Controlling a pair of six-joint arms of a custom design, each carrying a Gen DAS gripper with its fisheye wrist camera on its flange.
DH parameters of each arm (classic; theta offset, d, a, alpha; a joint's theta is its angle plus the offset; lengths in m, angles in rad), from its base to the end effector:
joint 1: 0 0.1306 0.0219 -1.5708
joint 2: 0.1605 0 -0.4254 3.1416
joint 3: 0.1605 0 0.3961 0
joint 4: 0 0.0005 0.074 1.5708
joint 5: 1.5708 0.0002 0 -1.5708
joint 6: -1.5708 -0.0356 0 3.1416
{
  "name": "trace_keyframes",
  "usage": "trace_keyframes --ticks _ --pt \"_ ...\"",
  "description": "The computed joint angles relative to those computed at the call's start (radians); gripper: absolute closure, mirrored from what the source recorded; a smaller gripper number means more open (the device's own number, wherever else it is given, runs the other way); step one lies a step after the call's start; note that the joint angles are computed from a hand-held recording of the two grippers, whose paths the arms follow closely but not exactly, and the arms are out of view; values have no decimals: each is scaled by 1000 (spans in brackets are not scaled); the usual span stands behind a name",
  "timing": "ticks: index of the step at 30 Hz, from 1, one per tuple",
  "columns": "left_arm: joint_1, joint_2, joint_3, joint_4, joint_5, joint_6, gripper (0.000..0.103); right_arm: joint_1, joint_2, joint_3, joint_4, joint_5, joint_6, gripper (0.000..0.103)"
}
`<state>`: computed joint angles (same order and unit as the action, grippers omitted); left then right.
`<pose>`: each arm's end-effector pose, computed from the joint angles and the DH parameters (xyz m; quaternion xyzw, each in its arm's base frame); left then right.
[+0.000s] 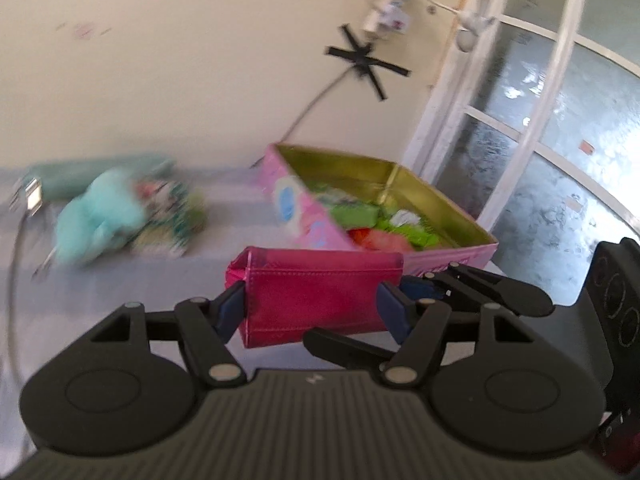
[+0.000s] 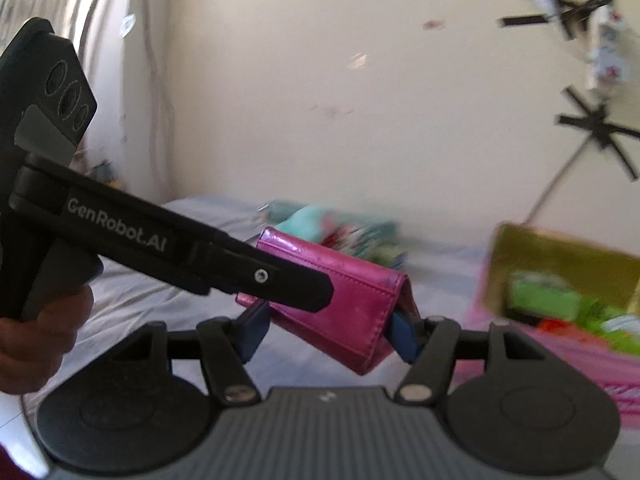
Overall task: Organize objects
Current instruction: 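Lower the pink pouch into the pink tin and open the right gripper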
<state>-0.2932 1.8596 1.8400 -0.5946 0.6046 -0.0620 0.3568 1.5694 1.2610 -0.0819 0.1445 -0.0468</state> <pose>0.6517 -0.2184 0.4463 0.2846 0.8100 -0.3132 0.4060 0.5339 0.1930 0.3887 -0.0882 0.8249 0.0525 0.5559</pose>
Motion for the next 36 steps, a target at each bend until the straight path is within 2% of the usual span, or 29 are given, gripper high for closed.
trace_keyframes --ticks 4,9,11,12,14,15,16,18,21,27,33,36 --pt "-68 58 112 -25 -18 -17 32 -53 -29 -19 25 52 6 41" --pt "-138 199 347 -138 -14 -17 32 -139 -33 -21 40 84 15 38" --pt "-166 276 466 -212 -22 -21 32 -176 -12 -1 23 88 4 36" --pt "-176 307 514 -242 -27 -24 32 -191 7 17 0 114 3 27" --pt "-201 367 602 -288 -95 -23 30 -200 44 52 -55 243 -4 14" --pt "-207 390 636 -303 -117 -16 29 -207 60 67 -86 285 -15 12" --pt "-209 403 655 -309 -129 3 29 -213 55 55 -84 290 -35 12" --pt "-203 390 629 -289 -124 25 28 -221 38 18 -55 272 -86 12" --pt "-198 312 486 -180 -163 -10 28 -216 18 -23 -21 283 -134 12" --pt "-170 196 302 -59 -189 -12 28 -172 -23 -72 71 313 -193 12" --pt "-103 95 127 34 -188 20 26 -102 -36 -68 142 333 -133 12" --pt "-44 51 50 76 -193 49 26 -60 -18 -36 140 329 -82 12"
